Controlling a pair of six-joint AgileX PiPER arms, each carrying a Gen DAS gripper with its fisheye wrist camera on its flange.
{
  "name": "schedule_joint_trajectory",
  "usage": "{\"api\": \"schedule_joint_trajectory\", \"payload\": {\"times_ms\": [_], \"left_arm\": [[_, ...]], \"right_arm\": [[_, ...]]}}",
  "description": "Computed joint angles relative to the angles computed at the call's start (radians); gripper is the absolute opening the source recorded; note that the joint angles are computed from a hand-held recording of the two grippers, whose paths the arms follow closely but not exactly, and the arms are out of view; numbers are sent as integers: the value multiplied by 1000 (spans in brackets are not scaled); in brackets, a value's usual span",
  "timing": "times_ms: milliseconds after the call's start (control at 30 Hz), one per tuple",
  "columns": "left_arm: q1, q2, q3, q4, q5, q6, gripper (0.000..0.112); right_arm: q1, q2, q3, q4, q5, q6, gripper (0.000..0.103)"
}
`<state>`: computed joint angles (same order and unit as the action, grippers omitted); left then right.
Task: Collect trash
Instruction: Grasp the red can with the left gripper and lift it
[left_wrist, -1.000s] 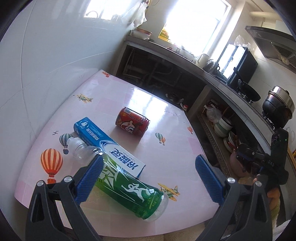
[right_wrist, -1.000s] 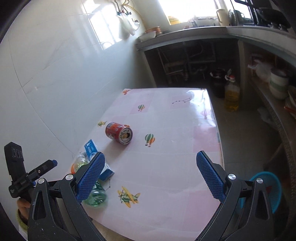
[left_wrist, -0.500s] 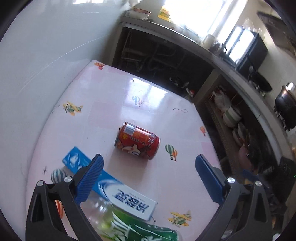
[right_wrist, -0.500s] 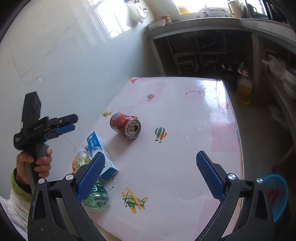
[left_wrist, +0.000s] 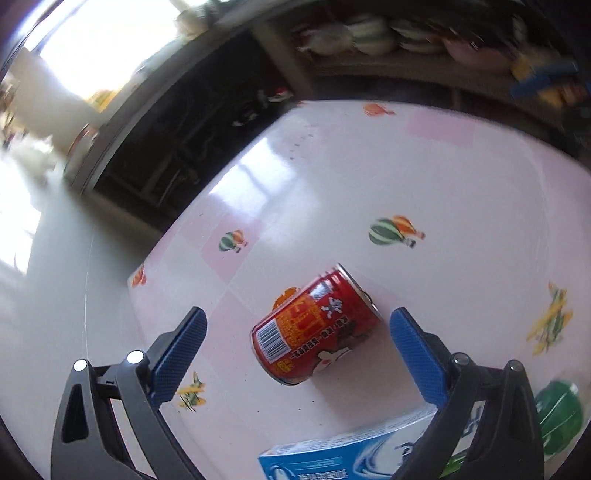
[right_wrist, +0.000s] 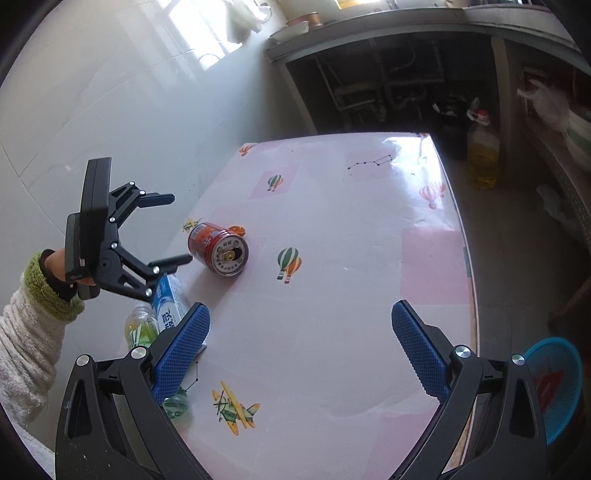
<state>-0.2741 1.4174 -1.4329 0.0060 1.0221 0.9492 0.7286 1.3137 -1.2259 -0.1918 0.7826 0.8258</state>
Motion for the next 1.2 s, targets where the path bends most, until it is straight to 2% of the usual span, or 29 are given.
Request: {"api": "schedule_joint_trajectory", "payload": {"times_ms": [133,233,367,433,533,800,933,1033,1200], "left_arm": [[-66,49,37,98,-20,102,97],[-94,85,68,191,-67,130,96],[-105,119,88,250,-107,152,83],[-107,117,112,261,-135,162,71],[-107,103,141,266,-176,169,68],[-59,52,102,71,-111,168,67],[33,39,41,-81,-60,128,67],[114,35,3,-204,-26,90,66],[218,38,-36,-332,23,7,66]], "right_arm": [[-37,5,16,49,-28,-28,95],[-55,16,19,75,-40,-45,95],[-68,30,8,92,-38,-62,95],[-72,31,9,100,-42,-64,95],[-83,33,14,123,-48,-77,95],[-89,39,-2,166,-42,-97,95],[-137,86,-67,279,-29,-207,91],[-180,162,-162,366,-1,-315,85],[-230,398,-423,541,99,-500,69]]}}
